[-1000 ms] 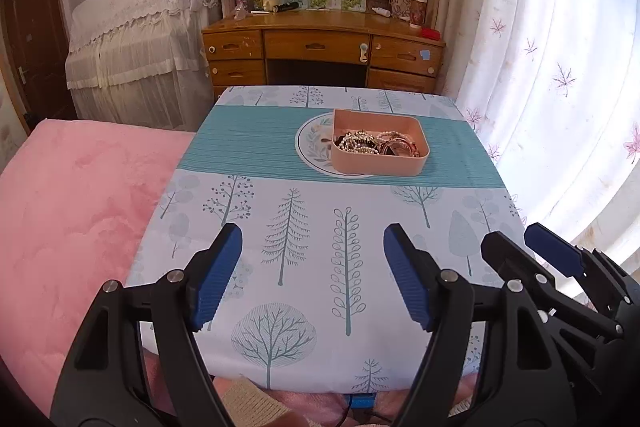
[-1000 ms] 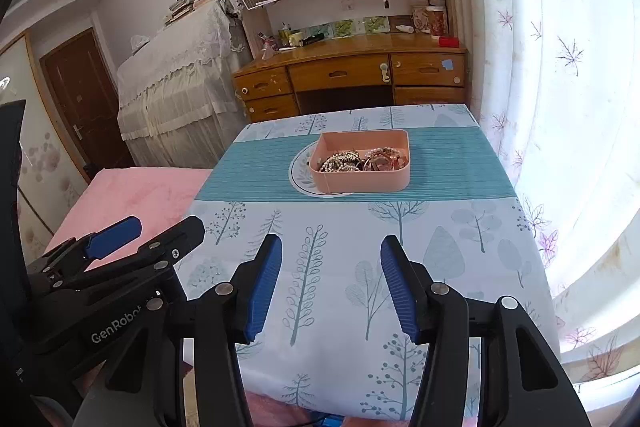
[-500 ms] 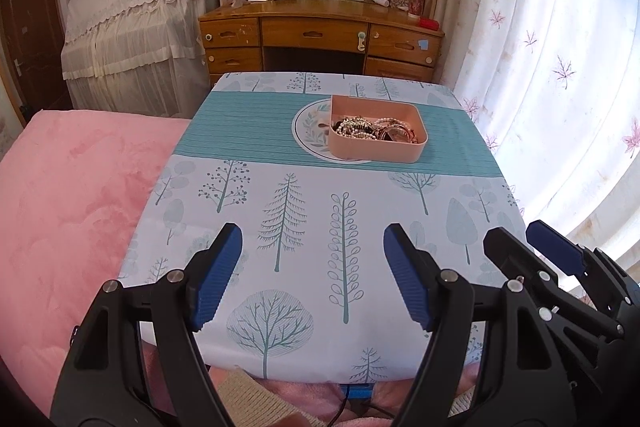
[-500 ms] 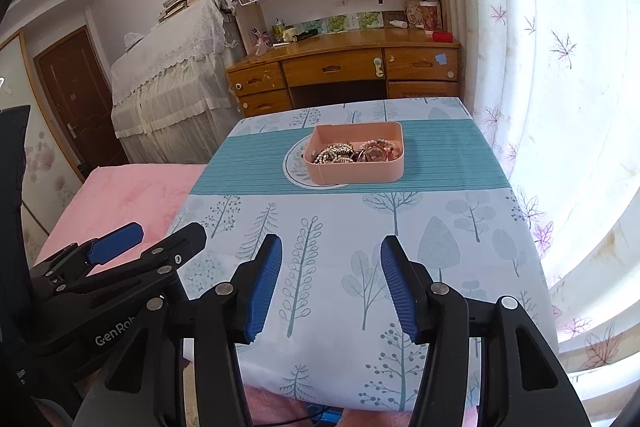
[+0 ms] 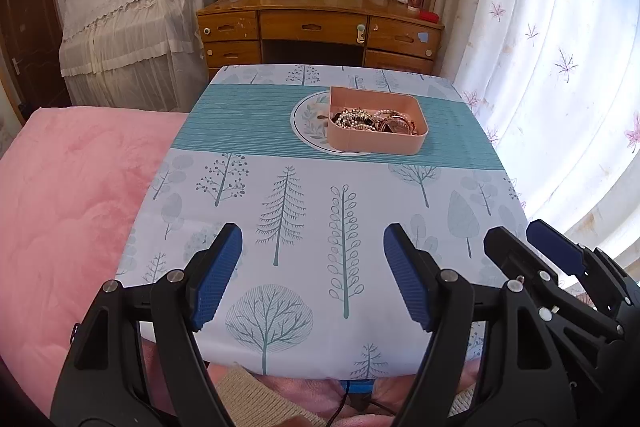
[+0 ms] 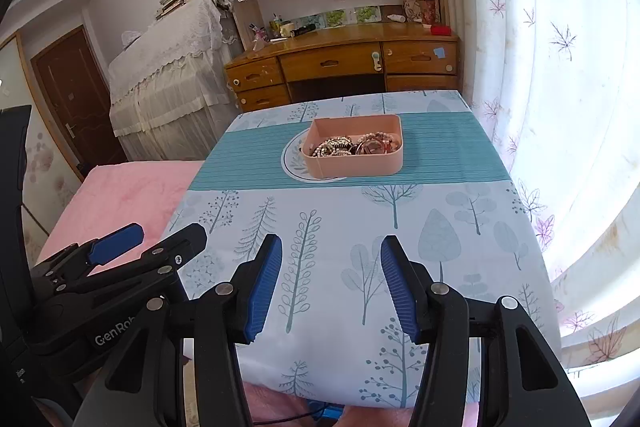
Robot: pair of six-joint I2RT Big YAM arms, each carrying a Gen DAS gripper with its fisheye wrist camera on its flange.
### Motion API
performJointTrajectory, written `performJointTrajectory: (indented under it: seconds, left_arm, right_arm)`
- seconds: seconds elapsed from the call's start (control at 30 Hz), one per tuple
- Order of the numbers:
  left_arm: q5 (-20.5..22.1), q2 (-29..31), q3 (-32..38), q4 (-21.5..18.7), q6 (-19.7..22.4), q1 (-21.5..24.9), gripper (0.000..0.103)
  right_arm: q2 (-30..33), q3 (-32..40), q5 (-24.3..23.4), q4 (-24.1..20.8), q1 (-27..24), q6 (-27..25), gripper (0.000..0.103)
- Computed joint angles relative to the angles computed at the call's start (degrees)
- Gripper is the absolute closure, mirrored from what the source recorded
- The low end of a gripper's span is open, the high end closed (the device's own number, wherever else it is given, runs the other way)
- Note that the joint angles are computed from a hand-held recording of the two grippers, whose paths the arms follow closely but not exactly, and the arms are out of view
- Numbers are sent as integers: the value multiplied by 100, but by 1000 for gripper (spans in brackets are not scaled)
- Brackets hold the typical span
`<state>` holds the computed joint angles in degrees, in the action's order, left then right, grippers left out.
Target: Organize jewelry
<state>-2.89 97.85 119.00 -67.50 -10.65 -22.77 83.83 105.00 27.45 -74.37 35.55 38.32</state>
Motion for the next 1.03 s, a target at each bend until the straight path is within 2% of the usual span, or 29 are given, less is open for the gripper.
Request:
performJointTrajectory:
  seconds: [1.03]
  left_arm:
    - [179, -60, -366, 118, 133, 138, 32]
  right_arm:
    - [49, -40, -16, 2, -6, 57, 51]
